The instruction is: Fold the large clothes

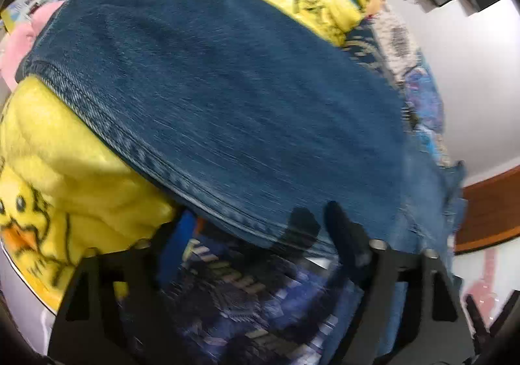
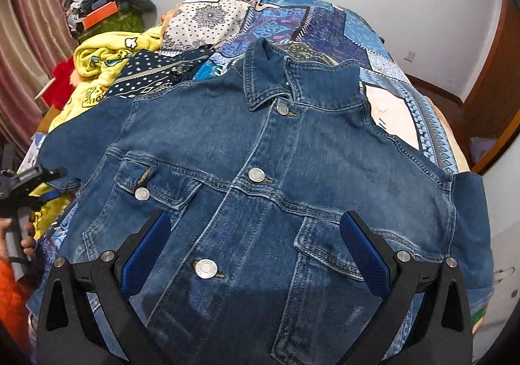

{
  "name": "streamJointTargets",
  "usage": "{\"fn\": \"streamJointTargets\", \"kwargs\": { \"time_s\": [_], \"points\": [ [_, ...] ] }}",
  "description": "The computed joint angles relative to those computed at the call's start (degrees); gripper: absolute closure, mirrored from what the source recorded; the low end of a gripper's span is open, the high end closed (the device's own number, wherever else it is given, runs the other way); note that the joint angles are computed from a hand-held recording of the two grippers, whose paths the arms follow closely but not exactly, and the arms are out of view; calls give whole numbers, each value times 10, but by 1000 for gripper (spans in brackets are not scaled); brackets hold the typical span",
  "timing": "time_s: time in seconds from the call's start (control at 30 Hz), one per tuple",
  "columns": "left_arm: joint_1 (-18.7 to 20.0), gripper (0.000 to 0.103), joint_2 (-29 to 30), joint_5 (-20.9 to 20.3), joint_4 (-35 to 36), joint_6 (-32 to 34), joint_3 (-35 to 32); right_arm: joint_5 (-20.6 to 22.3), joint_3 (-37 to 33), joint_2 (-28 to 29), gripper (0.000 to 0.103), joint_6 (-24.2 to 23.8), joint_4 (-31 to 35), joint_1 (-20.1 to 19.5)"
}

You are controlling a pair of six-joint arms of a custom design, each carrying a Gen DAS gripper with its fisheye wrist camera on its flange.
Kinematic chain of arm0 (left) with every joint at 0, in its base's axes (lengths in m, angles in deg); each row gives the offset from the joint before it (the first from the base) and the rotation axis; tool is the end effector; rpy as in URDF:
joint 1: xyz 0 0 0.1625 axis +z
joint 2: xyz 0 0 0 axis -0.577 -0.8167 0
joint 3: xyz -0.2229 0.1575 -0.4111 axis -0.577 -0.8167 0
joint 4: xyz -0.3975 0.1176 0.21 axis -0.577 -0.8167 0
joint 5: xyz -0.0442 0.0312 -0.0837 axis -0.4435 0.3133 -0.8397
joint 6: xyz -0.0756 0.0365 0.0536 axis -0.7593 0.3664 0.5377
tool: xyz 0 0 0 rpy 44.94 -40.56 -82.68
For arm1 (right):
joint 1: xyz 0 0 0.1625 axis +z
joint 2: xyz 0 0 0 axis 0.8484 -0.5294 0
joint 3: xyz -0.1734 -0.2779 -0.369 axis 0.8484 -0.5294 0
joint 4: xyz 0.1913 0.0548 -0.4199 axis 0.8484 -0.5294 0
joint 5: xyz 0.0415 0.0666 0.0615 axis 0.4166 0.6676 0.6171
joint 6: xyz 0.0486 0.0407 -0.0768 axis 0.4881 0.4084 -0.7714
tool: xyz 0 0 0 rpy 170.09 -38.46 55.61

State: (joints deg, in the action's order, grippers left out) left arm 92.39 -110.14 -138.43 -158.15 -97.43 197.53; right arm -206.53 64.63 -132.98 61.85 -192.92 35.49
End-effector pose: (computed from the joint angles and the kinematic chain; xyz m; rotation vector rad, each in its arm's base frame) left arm -0.1867 -0.6365 0.1206 -0.3108 2.7012 -0.7558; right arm 0.1032 -0.5035 0.3724 0.2831 -2.2649 0.7243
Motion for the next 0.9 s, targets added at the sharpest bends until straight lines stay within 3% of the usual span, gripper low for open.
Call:
{"fn": "streamJointTargets", "kwargs": {
  "time_s": [0.17, 0.3, 0.33, 0.4, 0.53, 0.63, 0.7, 0.8, 0.9],
  "points": [
    [-15, 83, 7, 82, 51, 4, -20, 2, -1, -6, 0, 8, 2, -2],
    [-63, 89, 16, 198, 78, 39, -35, 20, 1, -21, 0, 17, 7, -5],
    [-81, 89, 23, 238, 72, 66, -41, 22, 2, -23, 0, 19, 6, -5],
    [-110, 91, 36, 272, 23, 137, -53, 26, 2, -29, 0, 24, 9, -5],
    [-145, 93, 58, 248, -64, 256, -79, 46, 10, -48, 0, 30, 6, -4],
    [-172, 93, 85, 218, -88, 323, -100, 60, 18, -66, 0, 26, -7, -3],
    [-185, 93, 102, 160, -73, 333, -114, 64, 25, -78, 0, 21, -18, -5],
    [-192, 93, 126, 128, -11, 316, -136, 63, 33, -96, 0, 18, -22, -9],
    [-196, 93, 147, 68, 43, 288, -142, 66, 42, -114, 0, 19, -24, -18]
  ]
}}
